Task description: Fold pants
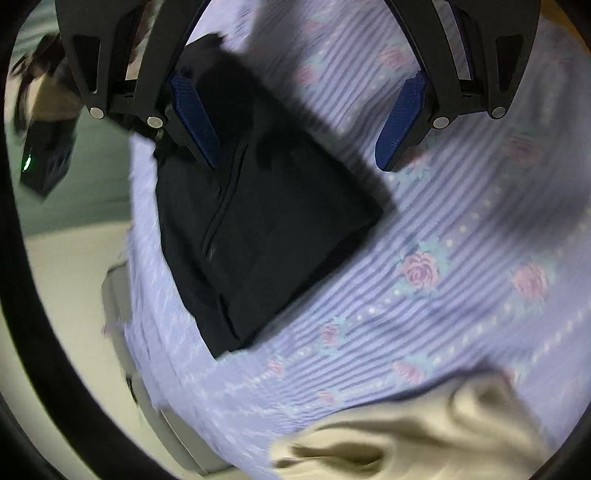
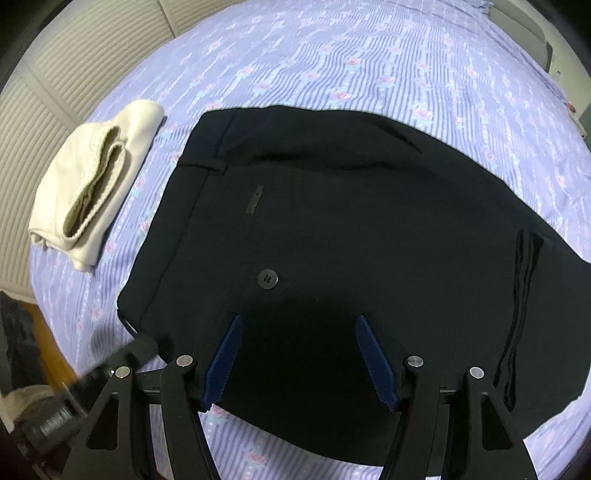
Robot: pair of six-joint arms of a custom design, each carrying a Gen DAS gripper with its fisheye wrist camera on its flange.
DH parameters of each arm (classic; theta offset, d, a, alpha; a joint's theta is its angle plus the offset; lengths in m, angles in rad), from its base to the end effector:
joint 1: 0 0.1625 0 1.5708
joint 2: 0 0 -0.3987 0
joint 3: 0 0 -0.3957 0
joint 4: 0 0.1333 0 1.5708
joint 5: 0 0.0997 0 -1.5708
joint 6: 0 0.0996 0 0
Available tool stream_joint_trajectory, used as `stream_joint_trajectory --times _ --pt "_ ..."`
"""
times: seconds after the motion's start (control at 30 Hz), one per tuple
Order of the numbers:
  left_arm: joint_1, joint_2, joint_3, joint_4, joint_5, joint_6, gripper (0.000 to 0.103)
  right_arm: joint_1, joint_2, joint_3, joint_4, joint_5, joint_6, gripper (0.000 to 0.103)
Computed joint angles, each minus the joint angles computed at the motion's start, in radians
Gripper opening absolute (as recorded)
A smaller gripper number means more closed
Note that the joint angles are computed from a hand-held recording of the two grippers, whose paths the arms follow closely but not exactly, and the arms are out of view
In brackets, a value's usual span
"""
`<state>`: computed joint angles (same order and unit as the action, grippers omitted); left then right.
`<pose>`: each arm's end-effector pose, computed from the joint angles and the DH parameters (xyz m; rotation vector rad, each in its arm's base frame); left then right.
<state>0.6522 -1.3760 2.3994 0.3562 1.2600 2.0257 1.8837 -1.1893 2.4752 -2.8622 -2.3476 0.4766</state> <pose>-0.0622 -0.2535 0.1037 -0.3503 3.0685 -0.5672 0.1711 -0.3227 0.0823 -0.1988 -2.3907 0.3836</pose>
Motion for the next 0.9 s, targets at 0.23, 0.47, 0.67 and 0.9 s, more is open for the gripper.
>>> stream_joint_trajectory --times 0.23,0.47,0.67,0.9 --pt "0.13 0.04 0.005 -0.193 0.033 0.063 0.078 -0.022 0.024 -0.002 -0.017 -0.002 -0.007 0.065" --pt "0.049 -0.081 0.053 -0.215 0.002 0.11 0.055 -0.04 0.019 0.009 -0.054 0.006 -0.015 0.065" --pt "0.282 0.064 -0.018 -0.323 0.14 0.202 0.047 -0.058 0.017 0.021 -0.09 0.007 -0.03 0.065" --pt "0.235 0.119 -0.086 -0.254 0.052 0.144 0.036 -0.065 -0.007 0.057 -0.138 0.006 -0.039 0.065"
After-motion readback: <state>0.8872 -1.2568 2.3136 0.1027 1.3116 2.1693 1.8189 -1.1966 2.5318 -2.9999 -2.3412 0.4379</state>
